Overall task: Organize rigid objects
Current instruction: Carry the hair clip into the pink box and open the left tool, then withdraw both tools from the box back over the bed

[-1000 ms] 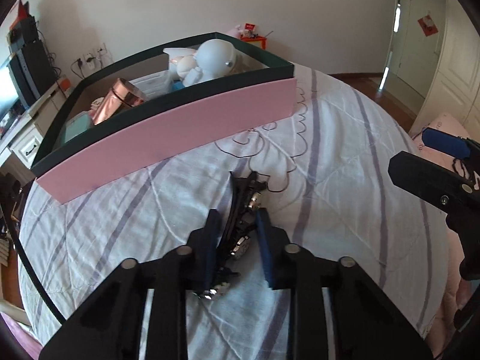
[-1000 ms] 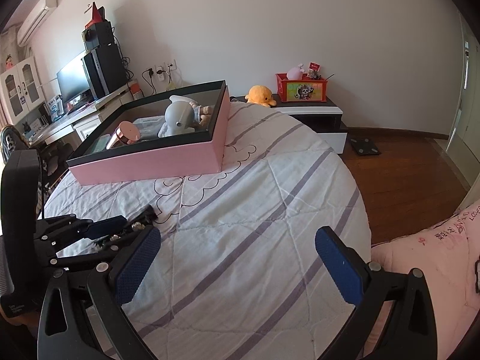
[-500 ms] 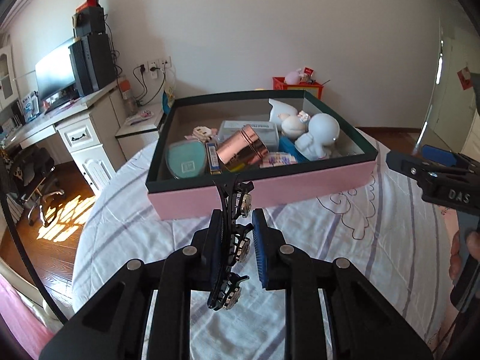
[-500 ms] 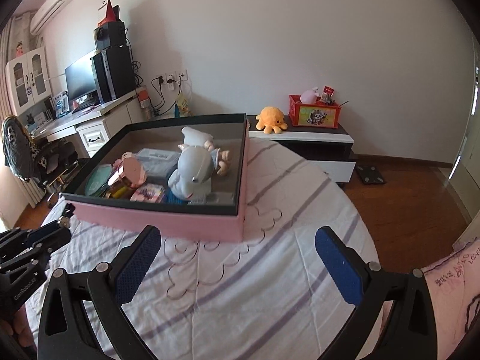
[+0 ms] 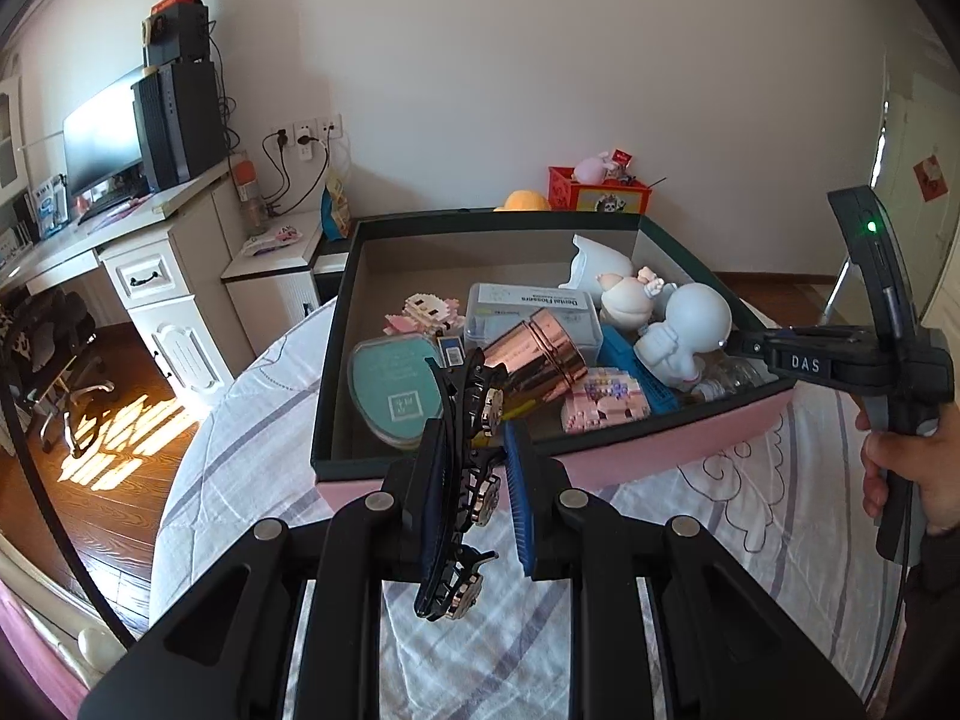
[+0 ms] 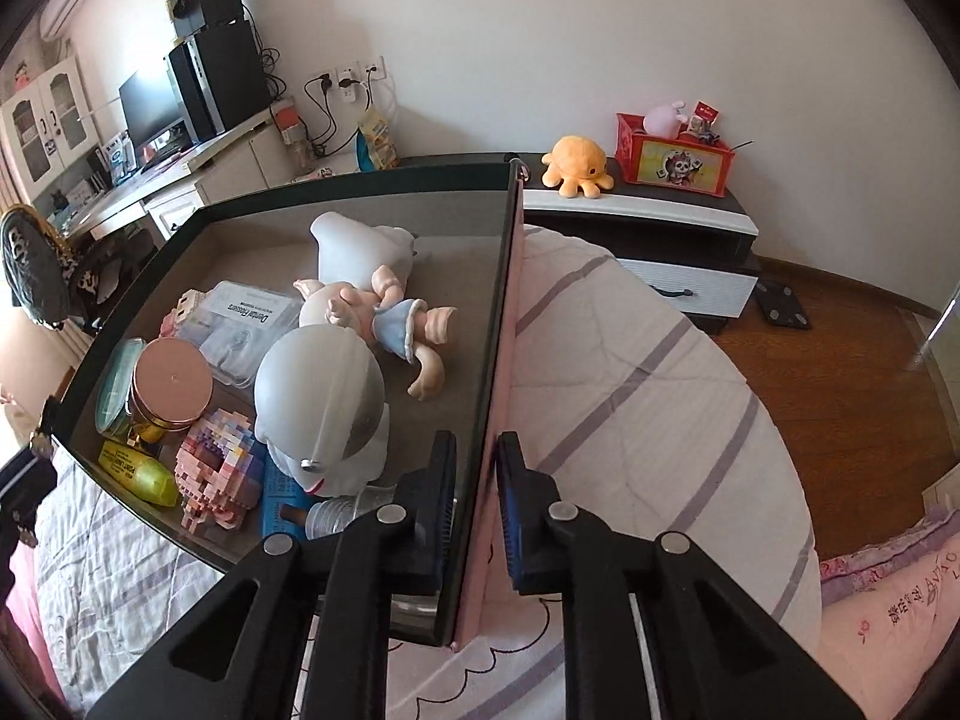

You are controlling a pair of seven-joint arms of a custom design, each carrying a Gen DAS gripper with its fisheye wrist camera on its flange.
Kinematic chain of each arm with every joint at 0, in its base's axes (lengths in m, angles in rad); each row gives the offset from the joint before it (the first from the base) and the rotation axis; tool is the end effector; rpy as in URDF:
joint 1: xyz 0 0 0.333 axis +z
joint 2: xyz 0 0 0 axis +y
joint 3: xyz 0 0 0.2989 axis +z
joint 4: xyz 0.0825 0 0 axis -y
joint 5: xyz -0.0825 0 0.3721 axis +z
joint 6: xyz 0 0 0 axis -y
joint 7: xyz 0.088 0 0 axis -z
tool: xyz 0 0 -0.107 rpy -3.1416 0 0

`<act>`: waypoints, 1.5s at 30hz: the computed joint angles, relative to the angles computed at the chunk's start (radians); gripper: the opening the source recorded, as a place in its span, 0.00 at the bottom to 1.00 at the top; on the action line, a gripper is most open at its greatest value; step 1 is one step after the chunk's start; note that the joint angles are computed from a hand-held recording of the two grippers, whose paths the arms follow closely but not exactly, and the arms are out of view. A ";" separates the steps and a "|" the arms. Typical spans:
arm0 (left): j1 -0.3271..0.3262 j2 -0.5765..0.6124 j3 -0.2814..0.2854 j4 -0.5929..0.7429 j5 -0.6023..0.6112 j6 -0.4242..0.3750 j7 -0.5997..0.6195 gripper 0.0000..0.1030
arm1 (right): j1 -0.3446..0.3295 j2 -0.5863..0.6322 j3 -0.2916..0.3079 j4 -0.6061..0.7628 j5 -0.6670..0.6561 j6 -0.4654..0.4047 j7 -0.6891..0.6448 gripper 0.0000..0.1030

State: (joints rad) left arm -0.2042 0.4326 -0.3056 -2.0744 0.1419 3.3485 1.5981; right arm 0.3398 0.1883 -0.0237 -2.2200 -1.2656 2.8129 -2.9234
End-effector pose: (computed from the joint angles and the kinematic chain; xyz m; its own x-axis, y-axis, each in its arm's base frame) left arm 0.5459 -0.3048 0.3258 -0.5756 -0.8175 0.0189 -0.5361 0.3598 -0.7637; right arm 0.5035 0.2137 0.3032 -0.2881 -0.9537 -0.0863 -0.7208 0.2753 -0.6362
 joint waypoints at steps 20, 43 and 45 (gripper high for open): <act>-0.102 0.277 0.059 0.502 -0.062 -0.338 0.097 0.30 | 0.007 0.015 -0.006 0.020 0.028 -0.016 -0.038 0.13; -0.267 0.001 0.241 0.141 -0.025 -0.116 -0.084 1.00 | 0.063 -0.129 0.100 -0.038 -0.089 -0.207 0.140 0.70; -0.279 -0.029 0.249 0.100 -0.022 -0.098 -0.091 1.00 | 0.074 -0.152 0.122 -0.047 -0.142 -0.218 0.186 0.77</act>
State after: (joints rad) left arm -0.4828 0.4034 -0.0566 -1.9740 0.1203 3.2509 1.5075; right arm 0.4140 0.0367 0.0979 -2.2669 -1.4076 2.5953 -2.7379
